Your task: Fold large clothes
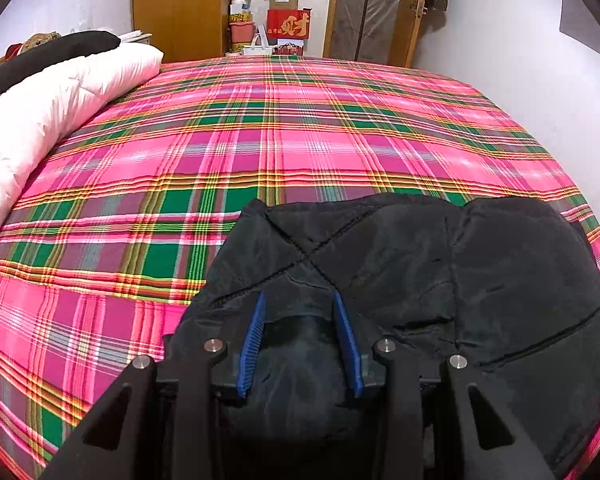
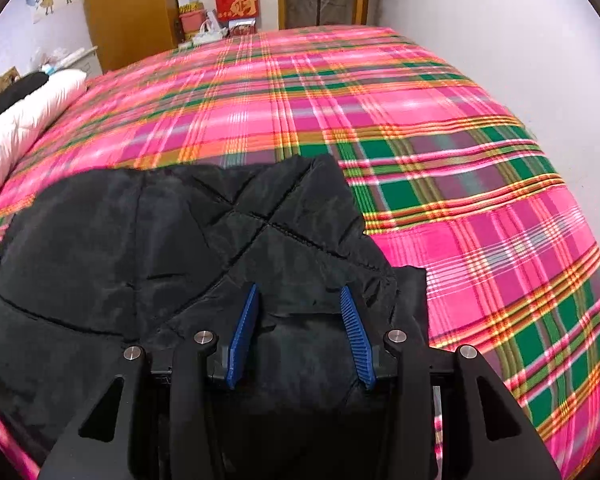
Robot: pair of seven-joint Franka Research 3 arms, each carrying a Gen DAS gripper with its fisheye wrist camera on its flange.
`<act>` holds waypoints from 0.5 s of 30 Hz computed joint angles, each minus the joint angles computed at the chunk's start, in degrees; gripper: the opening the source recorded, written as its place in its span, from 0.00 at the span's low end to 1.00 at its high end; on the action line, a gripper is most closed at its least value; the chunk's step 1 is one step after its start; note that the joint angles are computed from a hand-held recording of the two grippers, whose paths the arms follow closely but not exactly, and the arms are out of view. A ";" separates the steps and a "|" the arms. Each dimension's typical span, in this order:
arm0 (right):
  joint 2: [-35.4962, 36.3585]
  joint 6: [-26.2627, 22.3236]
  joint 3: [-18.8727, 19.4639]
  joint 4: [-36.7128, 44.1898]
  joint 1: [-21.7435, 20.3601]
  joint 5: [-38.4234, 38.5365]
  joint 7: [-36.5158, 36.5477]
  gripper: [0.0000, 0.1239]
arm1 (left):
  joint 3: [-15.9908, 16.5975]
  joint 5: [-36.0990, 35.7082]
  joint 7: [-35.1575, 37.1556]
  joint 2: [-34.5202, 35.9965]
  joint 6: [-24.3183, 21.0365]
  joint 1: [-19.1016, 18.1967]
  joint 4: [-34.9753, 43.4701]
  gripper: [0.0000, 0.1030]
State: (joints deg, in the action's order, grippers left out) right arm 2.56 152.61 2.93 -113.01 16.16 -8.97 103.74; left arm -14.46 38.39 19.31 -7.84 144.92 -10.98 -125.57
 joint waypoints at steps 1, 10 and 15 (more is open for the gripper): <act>-0.74 0.82 0.15 -0.55 0.14 0.12 0.07 0.35 | -0.05 -0.04 -0.14 -0.34 -0.24 -0.04 -0.04 0.37; -4.54 6.97 3.94 -3.46 4.14 12.24 -13.53 0.35 | -2.24 0.90 -4.50 -5.42 -2.34 -0.78 -1.36 0.37; -1.55 5.12 4.47 -2.27 5.52 10.26 -15.13 0.35 | -3.11 0.60 -2.77 -5.14 -1.94 -1.78 -1.04 0.37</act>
State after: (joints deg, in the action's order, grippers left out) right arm 1.01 157.73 7.40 -115.28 21.68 1.28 88.60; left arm -17.57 38.99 16.55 -12.98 142.98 -12.76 -126.61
